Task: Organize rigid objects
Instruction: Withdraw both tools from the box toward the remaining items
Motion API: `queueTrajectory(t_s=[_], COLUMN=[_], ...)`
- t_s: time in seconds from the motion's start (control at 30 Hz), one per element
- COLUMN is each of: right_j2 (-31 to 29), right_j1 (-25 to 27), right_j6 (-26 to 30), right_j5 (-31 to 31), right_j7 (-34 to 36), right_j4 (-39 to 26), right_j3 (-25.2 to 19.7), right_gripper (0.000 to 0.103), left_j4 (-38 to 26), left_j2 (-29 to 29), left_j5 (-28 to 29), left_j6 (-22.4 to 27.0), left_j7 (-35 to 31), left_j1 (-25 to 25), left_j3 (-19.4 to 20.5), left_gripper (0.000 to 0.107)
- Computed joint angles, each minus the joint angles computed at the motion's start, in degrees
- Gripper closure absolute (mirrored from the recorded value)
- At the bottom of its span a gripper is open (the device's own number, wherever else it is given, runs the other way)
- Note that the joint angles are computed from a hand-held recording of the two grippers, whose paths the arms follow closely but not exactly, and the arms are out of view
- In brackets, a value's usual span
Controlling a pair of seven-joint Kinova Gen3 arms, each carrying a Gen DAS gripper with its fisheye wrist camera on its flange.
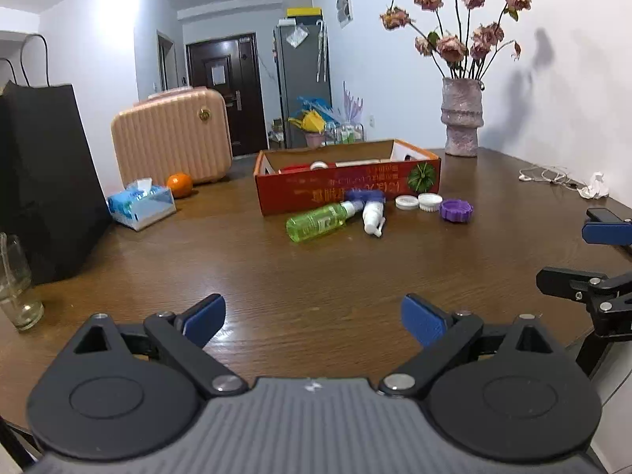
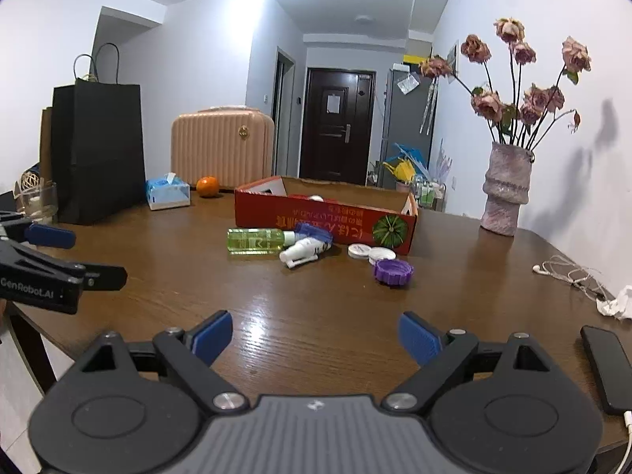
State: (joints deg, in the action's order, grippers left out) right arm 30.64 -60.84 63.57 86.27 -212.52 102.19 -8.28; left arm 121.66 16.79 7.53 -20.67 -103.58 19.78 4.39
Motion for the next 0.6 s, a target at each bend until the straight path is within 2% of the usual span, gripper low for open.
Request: queueTrajectory(t_s=[0.3, 0.33, 0.47, 0.6], right_j2=[0.18, 0.16, 0.51, 1.41], right_j1=[3.95, 4.56, 7.94, 11.88], right_j6=[-4.41, -5.20, -8.69, -13.42], right_j5=[-1.97, -1.77, -2.25, -2.55], right_j7=[-0.19, -0.06, 0.95, 3.83], right_j4=[-0.60, -0.59, -1.95, -4.29], right_j3=[1.08, 1.38, 2.62, 4.35], right_gripper=[0.012, 0.012, 0.012, 0.012], left_j4=[-7.38, -8.66, -14.46, -21.58], left_j2=[4.21, 4.91, 7.99, 11.49], left_j5=[0.90, 0.42, 0.93, -0.60], left_j6=[7.35, 8.38, 12.86, 17.83], left_j7=[-0.53, -0.06, 0.44, 2.45], left_j1=[1.72, 1.29, 3.84, 3.62], left_j3=[-1.29, -0.84, -3.57, -3.33], left_gripper=[0.010, 0.010, 0.010, 0.010])
